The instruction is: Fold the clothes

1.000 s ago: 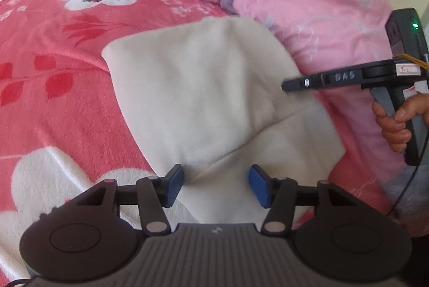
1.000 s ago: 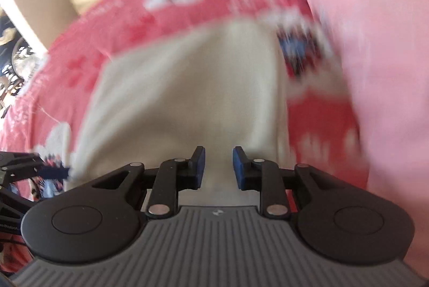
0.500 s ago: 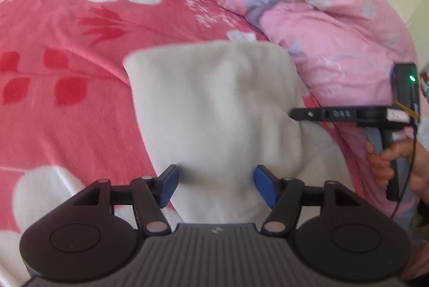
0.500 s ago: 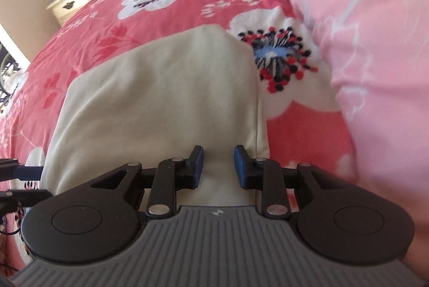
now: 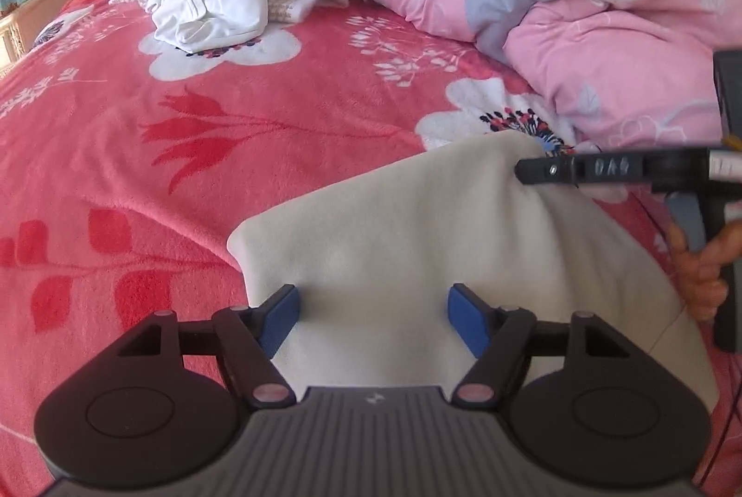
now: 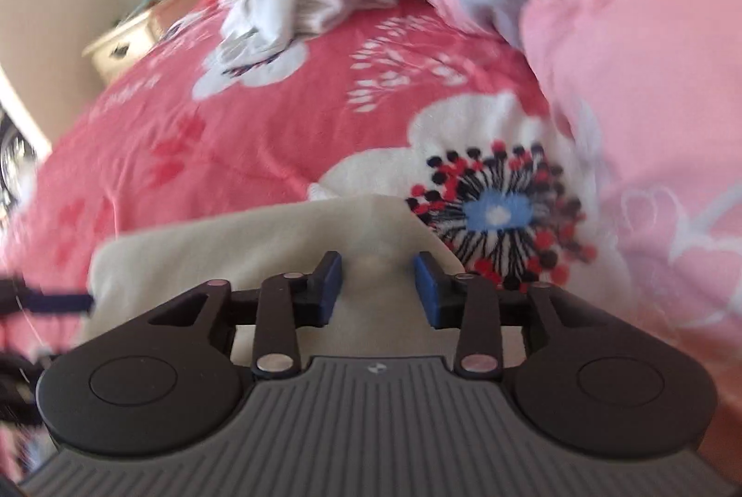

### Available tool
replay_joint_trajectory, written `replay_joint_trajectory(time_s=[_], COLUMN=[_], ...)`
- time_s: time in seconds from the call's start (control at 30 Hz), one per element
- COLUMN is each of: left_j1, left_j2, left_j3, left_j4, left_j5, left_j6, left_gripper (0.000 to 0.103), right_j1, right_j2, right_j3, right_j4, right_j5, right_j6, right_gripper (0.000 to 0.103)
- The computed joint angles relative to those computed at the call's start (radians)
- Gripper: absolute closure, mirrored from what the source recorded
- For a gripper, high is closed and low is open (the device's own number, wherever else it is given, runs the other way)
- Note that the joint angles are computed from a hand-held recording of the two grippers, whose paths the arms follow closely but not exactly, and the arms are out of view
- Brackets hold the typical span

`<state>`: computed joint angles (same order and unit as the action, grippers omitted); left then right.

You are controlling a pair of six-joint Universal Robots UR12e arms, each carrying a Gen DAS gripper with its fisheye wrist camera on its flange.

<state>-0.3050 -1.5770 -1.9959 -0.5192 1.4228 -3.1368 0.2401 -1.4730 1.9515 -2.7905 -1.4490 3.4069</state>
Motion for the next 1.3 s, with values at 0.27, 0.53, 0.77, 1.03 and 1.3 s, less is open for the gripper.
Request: replay_joint_trajectory(time_s=[0.27,0.53,0.77,1.03,1.3], left_j1=[-0.003,-0.012,-0.023,-0.032,-0.042], left_j2=[-0.004,-0.007,-0.008,-0.008,-0.009], left_j3=[0.019,0.038,0.039,0.042,0.040], left_j4=[-0.044,-0.083,-0.082,-0.088,-0.076], left_j5=[0.015,0.039,0.070,0.090,0.111], left_j6=[-0.025,-0.036,-0.033,-0.037,-0.036], left_gripper=[0.031,0.031,0.031,0.031,0.031], right_j1=[0.032,0.057,0.056,0.065,0.058], right_j2=[0.002,0.039,0.036,0.019,0.004], right_j3=[-0.032,-0.078,-0.065,-0.045,-0.015], right_j4=[-0.024,0.042,0.029,-0.031,-0.012], right_j5=[0.004,-0.032,-0.029,-0.072,-0.086], right_j6=[-0.063,-0.133,-0.149,-0.159,-0.198], right_gripper=[0.068,0.068,0.068,0.068,0.066])
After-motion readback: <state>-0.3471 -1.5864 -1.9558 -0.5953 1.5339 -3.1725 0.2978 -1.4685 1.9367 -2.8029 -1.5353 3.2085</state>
